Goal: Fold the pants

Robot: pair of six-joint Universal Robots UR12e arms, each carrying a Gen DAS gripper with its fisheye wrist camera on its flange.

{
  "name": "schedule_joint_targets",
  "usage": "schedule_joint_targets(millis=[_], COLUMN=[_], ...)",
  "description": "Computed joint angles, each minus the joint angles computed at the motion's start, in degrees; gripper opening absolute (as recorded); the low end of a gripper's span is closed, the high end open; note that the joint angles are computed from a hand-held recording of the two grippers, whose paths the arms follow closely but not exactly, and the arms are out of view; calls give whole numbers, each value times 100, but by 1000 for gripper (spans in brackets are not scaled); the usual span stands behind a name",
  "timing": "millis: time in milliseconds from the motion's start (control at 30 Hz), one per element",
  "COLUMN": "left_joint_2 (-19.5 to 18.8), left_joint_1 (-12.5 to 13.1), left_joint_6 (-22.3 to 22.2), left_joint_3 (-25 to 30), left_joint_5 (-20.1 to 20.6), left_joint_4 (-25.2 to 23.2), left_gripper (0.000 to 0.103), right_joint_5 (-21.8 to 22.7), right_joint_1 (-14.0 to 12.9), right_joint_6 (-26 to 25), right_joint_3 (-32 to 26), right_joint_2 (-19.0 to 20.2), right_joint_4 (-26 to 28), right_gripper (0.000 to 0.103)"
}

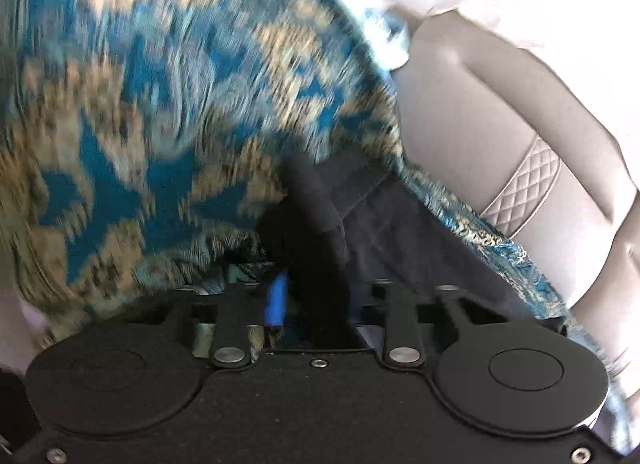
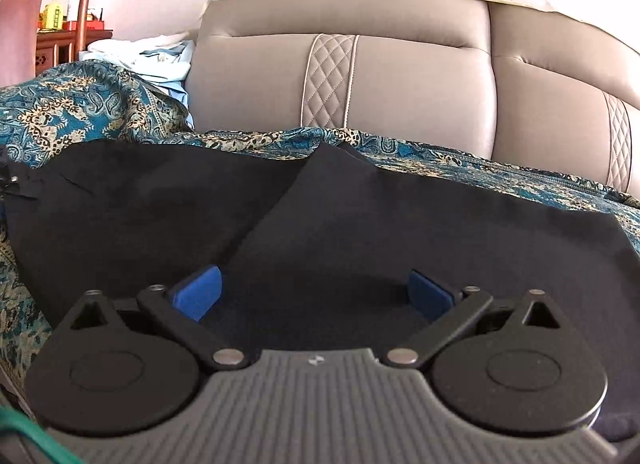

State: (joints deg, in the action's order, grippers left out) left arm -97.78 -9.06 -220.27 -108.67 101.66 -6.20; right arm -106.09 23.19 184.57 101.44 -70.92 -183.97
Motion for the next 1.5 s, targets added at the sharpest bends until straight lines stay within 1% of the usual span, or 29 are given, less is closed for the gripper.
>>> schedule_joint_targets(millis=[33, 67, 133, 200, 267, 333, 433, 533, 567, 600, 633, 700, 767, 833, 900, 1000, 1033, 1067, 1133, 1167, 1200, 1267, 1300, 1333, 1367, 1400, 1500], left_joint_2=[-11, -25, -65, -95, -134, -202, -374, -576, -615, -610, -575, -450, -347, -282, -248, -227, -242, -272, -327, -339, -340, -323, -318, -310, -309, -313, -348], left_joint_1=[-49, -84, -123, -124, -182, -315, -534, -712, -748, -753, -713, -541, -355, -170, -70, 48, 73, 72, 39, 15, 3, -58, -91, -124, -164, -204, -323], left_joint_6=[291, 471, 602, 629, 783, 1202, 2002, 2908, 3047, 2990, 2711, 1816, 1014, 403, -27, -654, -766, -787, -656, -607, -599, -502, -363, -251, -144, -28, 239], left_joint_3=[6, 36, 113, 193, 237, 286, 364, 432, 475, 497, 508, 495, 449, 374, 334, 227, 222, 247, 372, 427, 434, 440, 455, 479, 510, 546, 692], left_joint_5=[105, 182, 318, 332, 499, 858, 1472, 1942, 2018, 2004, 1872, 1376, 900, 460, 275, 23, -10, 13, 159, 253, 310, 453, 499, 536, 585, 624, 624], left_joint_4=[54, -6, -215, -468, -495, -389, -88, 390, 384, 283, 101, -328, -536, -482, -432, -184, -131, -105, -291, -396, -361, -202, -95, -26, 42, 124, 336], left_gripper=[24, 24, 24, 27, 28, 31, 32, 33, 35, 38, 39, 44, 48, 48, 48, 50, 50, 51, 47, 35, 28, 20, 16, 16, 16, 15, 15], right_joint_5=[3, 2, -10, -17, -17, -12, -8, -7, -7, -7, -8, -5, -8, -5, -2, 10, 12, 14, 10, 14, 17, 45, 100, 187, 325, 567, 1317], right_joint_1=[-1, -1, 3, 7, 7, 4, 3, 2, 2, 2, 2, 1, 0, -1, -2, -6, -7, -7, -5, -6, -6, -15, -30, -54, -89, -153, -387], right_joint_6=[2, 0, -3, 1, 1, 2, 0, 4, 4, 4, 7, 7, 6, 9, 11, 10, 9, 11, 12, 15, 25, 41, 54, 74, 101, 147, 336], right_joint_3=[5, 7, 14, 8, 8, 12, 15, 15, 15, 15, 16, 20, 20, 23, 26, 24, 27, 28, 28, 24, 20, -10, -35, -51, -54, -47, 64], right_joint_2=[0, 3, 8, 12, 12, 10, 8, 7, 7, 7, 7, 8, 8, 8, 11, 7, 6, 7, 4, 3, 0, -27, -55, -91, -139, -207, -408], right_joint_4=[-9, -21, -50, -52, -52, -58, -62, -58, -58, -58, -63, -72, -70, -76, -89, -94, -93, -95, -95, -83, -58, 68, 202, 326, 451, 578, 689], right_gripper=[103, 103, 103, 103, 103, 103, 103, 103, 103, 103, 103, 103, 103, 103, 103, 103, 103, 103, 103, 103, 103, 103, 103, 103, 103, 103, 103])
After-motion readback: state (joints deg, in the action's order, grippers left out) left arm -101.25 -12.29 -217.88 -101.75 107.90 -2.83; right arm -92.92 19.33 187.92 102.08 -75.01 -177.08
